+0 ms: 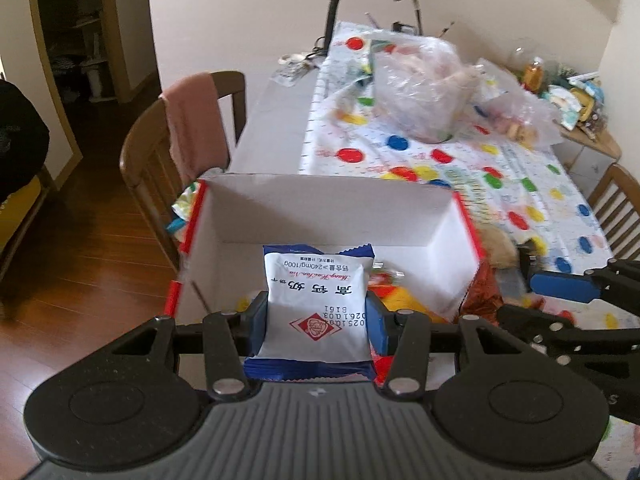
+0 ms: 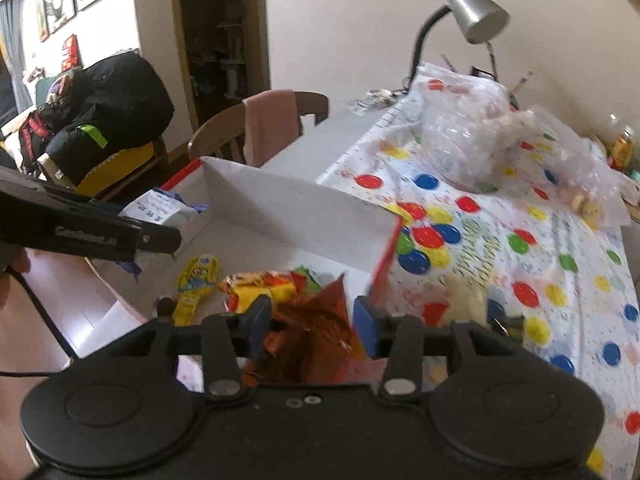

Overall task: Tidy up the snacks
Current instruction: 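Open both tools to release the two packets into the box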

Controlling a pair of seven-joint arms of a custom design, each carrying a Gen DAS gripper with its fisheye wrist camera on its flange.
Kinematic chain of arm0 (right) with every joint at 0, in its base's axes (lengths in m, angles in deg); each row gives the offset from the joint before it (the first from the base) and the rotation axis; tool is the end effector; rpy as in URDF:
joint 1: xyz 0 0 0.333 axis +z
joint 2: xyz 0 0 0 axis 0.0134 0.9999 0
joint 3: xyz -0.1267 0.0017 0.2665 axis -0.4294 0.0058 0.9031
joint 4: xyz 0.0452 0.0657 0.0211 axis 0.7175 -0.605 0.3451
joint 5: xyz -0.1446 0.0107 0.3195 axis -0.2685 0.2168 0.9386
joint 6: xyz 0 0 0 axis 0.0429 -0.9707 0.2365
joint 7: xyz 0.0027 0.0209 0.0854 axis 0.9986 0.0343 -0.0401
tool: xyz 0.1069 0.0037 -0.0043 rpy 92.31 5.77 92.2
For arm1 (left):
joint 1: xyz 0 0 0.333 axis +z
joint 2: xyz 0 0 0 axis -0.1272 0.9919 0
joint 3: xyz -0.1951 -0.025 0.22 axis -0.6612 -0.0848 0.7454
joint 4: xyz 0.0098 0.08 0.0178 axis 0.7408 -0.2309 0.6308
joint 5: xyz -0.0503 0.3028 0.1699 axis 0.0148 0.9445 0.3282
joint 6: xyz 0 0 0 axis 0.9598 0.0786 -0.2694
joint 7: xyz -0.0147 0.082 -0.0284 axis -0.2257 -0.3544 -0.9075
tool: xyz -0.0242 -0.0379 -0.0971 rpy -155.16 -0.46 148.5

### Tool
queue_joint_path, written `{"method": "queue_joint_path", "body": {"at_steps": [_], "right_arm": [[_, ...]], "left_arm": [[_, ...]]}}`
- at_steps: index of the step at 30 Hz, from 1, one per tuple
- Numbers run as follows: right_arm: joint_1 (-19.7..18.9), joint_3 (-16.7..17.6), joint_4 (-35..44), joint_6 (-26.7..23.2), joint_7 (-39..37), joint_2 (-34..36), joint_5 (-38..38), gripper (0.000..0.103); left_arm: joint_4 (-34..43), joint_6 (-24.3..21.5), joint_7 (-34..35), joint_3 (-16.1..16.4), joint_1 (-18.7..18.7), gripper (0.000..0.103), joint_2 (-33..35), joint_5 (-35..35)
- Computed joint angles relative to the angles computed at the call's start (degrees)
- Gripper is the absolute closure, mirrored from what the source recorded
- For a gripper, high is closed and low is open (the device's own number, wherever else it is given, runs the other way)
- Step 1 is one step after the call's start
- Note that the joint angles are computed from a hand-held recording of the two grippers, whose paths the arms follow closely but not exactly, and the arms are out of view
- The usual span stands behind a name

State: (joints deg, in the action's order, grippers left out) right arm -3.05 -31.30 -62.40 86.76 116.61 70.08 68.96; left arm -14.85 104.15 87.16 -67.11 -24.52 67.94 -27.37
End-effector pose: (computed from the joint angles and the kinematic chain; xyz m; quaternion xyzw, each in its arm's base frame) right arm 0.7188 0.1313 0.3582 -0.8422 0.3661 -0.1789 0.3531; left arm 0.6428 -0.1756 0.4035 -0.7512 0.5718 -0.2252 0.2407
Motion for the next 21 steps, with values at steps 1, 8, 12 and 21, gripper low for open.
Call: {"method": "queue_joint_path", "body": {"at_steps": [1,8,12,21], "right_arm": [[1.29,-1.06,1.19,-0.32,1.06,0.7,-0.9,0.071],[7.79,-6.87,10.74,-3.62,9.9,6.7,-7.62,0.067],[9.62,-8.83,13.57,-5.14,13.94,8.96,-10.88,0.066],[8.96,-7.93,13.08,-5.6,15.92,9.05,-12.81,0.058]], "left_arm": [[0.22,-0.23,0.73,-0.08,0.51,0.055,0.38,-0.38],[3.55,-0.75,9.4,-1.42,3.71,0.055,4.72,-5.57],[7.06,-2.95,14.8,-1.92,3.93,0.055,8.22,-8.96],[10.42,-6.37,20.84,-1.56,2.81,0.055,11.79,-13.06]]}}
